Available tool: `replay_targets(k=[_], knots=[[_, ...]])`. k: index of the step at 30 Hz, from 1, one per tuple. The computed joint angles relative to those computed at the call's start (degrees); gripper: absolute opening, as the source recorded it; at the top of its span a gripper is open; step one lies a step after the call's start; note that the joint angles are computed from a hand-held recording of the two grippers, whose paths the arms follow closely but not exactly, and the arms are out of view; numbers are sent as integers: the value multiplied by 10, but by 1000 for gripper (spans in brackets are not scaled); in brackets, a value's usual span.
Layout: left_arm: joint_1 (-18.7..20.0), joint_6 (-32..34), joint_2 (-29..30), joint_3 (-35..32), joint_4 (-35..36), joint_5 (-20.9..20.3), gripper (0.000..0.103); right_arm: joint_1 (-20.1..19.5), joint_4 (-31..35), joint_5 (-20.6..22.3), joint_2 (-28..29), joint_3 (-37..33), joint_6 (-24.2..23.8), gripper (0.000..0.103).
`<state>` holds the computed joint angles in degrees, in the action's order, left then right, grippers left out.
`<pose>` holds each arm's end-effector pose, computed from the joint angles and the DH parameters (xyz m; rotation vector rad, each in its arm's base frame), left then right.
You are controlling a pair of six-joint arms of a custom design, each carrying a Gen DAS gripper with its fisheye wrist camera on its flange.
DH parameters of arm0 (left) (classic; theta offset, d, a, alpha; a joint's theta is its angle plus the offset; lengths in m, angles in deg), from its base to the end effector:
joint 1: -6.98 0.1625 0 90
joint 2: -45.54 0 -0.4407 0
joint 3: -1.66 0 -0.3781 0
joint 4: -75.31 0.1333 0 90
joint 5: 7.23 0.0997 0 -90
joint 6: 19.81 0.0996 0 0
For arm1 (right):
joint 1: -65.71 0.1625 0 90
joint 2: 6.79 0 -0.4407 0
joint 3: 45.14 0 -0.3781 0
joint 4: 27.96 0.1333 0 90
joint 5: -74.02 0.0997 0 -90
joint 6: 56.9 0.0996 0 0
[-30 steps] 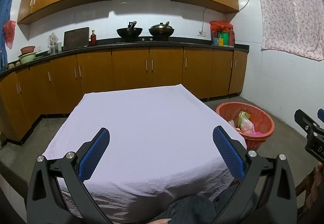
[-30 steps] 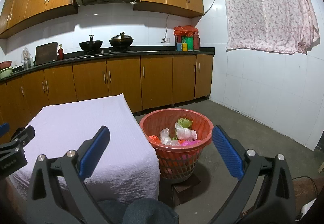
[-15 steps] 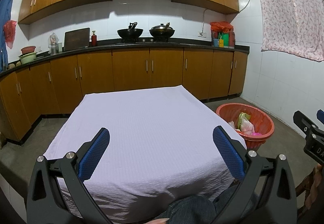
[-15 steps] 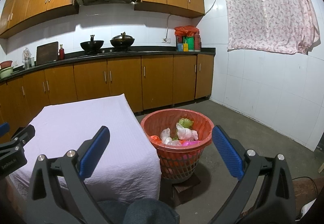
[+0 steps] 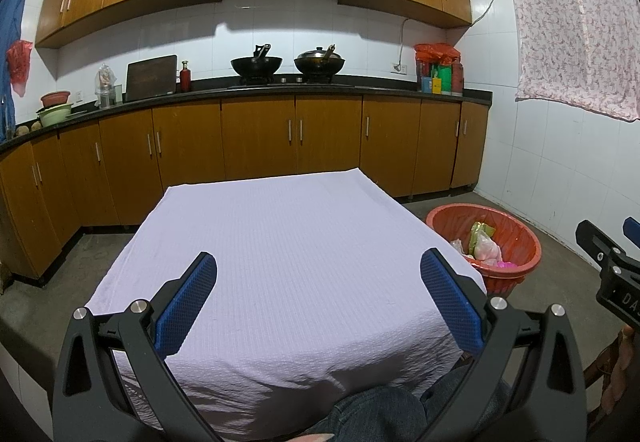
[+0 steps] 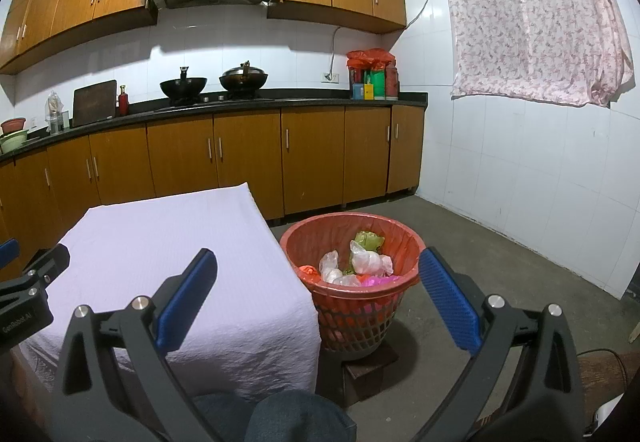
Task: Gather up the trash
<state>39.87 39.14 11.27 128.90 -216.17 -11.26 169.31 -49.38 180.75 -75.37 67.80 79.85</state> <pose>-0.1420 -0.3689 0.1298 0.1753 1.7536 -1.4803 0.2146 -0.4422 0.1794 0.8733 -2.0714 1.3490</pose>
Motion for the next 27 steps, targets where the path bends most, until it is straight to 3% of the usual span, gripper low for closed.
replay_targets(k=[5,27], knots=[[-1,22,-1,-5,-15,1,101,-1,1,-1,0,-1,0,99],[-2,-2,0,0,3,3,101,-5,1,-4,2,-1,0,99]])
